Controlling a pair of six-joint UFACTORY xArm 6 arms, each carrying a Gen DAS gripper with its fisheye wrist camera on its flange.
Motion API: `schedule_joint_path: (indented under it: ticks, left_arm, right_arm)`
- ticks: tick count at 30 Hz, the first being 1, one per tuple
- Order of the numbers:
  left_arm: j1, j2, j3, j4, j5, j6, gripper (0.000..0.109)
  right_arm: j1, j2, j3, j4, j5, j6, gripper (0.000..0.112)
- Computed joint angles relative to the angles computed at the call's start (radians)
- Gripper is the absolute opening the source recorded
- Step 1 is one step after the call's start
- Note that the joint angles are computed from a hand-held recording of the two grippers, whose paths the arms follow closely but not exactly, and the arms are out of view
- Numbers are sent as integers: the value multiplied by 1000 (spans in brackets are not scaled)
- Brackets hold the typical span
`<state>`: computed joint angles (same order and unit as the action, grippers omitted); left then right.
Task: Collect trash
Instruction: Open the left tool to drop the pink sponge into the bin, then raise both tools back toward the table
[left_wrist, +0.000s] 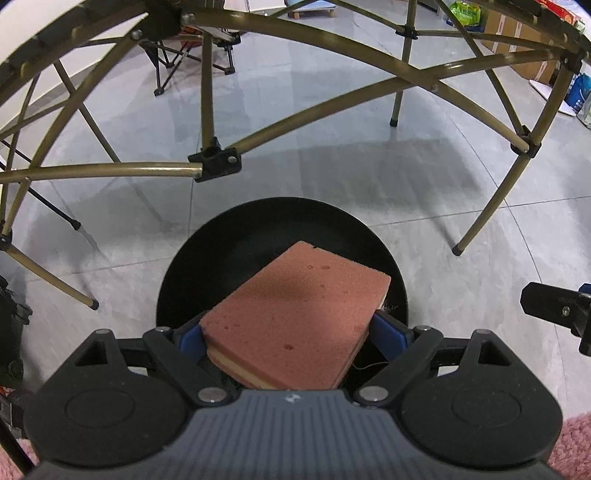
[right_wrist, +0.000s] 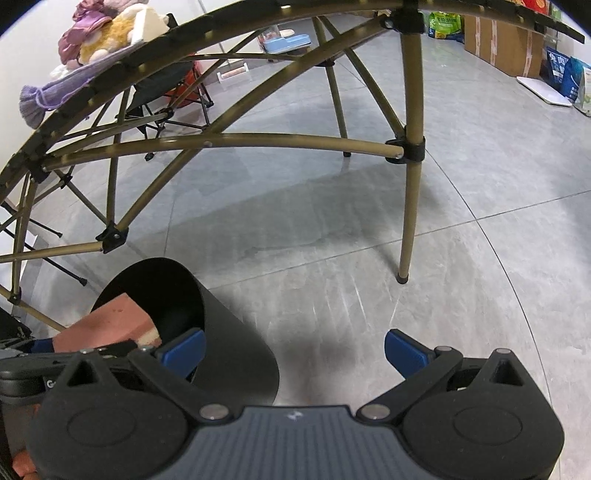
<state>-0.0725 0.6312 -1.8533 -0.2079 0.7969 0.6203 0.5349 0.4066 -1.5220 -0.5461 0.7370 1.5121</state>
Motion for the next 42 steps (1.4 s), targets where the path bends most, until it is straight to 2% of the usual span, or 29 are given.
schedule_joint_path:
  ticks: [6,9,11,16,31,37,42]
  left_arm:
    - [-6,10,-14,21,20,-28,92]
    - [-3,38,-61,39,66,-64,94]
    - [0,56,-93,45,98,-87,103]
    - [5,86,-148,58,171,-117,103]
    - [17,82,-161,21,190,-99,103]
    - [29,30,-108,-52,142,-40,103]
    - [34,-24,-51,-124,75,21,103]
  right_arm:
    - [-2,-10,18,-3,-9,12,103]
    - [-3,-11,21,-5,-12,15,103]
    - [-2,-13,24,-5,-15,16,103]
    - [-2,-13,24,-5,-15,15,103]
    - [1,-13,21,-9,-13,24,103]
    - [5,-21,21,-41,-18,51,103]
    - [8,-44,25,-120,-22,97,103]
